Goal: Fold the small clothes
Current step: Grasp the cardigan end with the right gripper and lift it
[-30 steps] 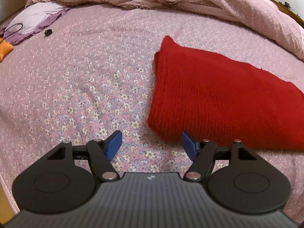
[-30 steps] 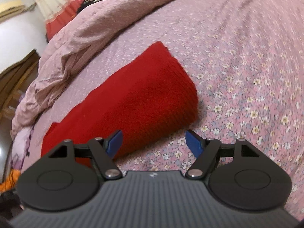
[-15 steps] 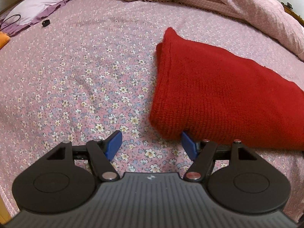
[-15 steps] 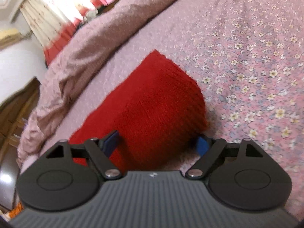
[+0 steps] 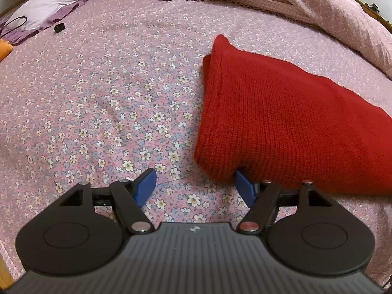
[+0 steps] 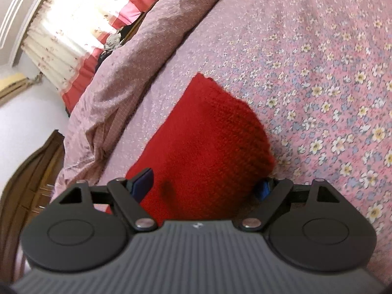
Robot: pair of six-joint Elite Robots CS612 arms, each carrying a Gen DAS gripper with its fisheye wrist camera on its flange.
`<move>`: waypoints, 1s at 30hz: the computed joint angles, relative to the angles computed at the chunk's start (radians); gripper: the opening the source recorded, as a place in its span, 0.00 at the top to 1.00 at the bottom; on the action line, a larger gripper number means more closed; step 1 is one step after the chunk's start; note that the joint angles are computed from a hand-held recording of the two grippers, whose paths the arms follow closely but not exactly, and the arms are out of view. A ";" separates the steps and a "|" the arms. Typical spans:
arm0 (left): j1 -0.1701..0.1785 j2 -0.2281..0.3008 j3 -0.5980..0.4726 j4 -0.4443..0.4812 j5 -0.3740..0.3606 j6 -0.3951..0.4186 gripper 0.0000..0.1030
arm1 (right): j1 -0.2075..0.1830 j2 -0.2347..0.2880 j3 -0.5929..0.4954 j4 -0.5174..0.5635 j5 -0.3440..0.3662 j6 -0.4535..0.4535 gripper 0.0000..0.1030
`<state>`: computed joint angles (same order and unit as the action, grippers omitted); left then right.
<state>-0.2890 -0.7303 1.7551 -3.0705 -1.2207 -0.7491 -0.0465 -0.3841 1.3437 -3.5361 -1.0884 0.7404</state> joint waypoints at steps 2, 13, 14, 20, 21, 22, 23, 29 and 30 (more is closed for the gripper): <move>-0.001 -0.003 0.000 0.004 0.003 0.005 0.27 | 0.000 0.001 -0.003 0.000 -0.004 0.010 0.21; -0.004 -0.027 0.025 -0.018 0.042 0.002 0.27 | 0.002 0.006 -0.030 0.031 -0.016 0.014 0.56; -0.004 -0.028 0.028 -0.020 0.044 0.000 0.27 | 0.003 0.004 -0.029 0.031 -0.018 0.005 0.59; -0.001 -0.034 0.040 -0.025 0.043 -0.013 0.27 | 0.009 -0.007 -0.027 0.013 -0.027 -0.064 0.67; -0.002 -0.035 0.042 -0.026 0.044 -0.014 0.27 | 0.010 -0.009 -0.027 0.006 -0.026 -0.078 0.67; -0.001 -0.036 0.043 -0.026 0.043 -0.015 0.27 | 0.012 -0.011 -0.027 -0.003 -0.026 -0.092 0.68; -0.001 -0.036 0.044 -0.026 0.043 -0.016 0.27 | 0.013 -0.013 -0.025 -0.015 -0.025 -0.104 0.68; 0.002 -0.040 0.053 -0.027 0.048 -0.028 0.27 | 0.022 -0.024 -0.030 -0.053 -0.010 -0.189 0.69; 0.003 -0.041 0.055 -0.028 0.048 -0.029 0.27 | 0.023 -0.026 -0.031 -0.057 -0.005 -0.203 0.69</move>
<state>-0.2862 -0.7712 1.8103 -3.0983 -1.1728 -0.7778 -0.0231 -0.4102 1.3126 -3.5930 -1.0937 0.5370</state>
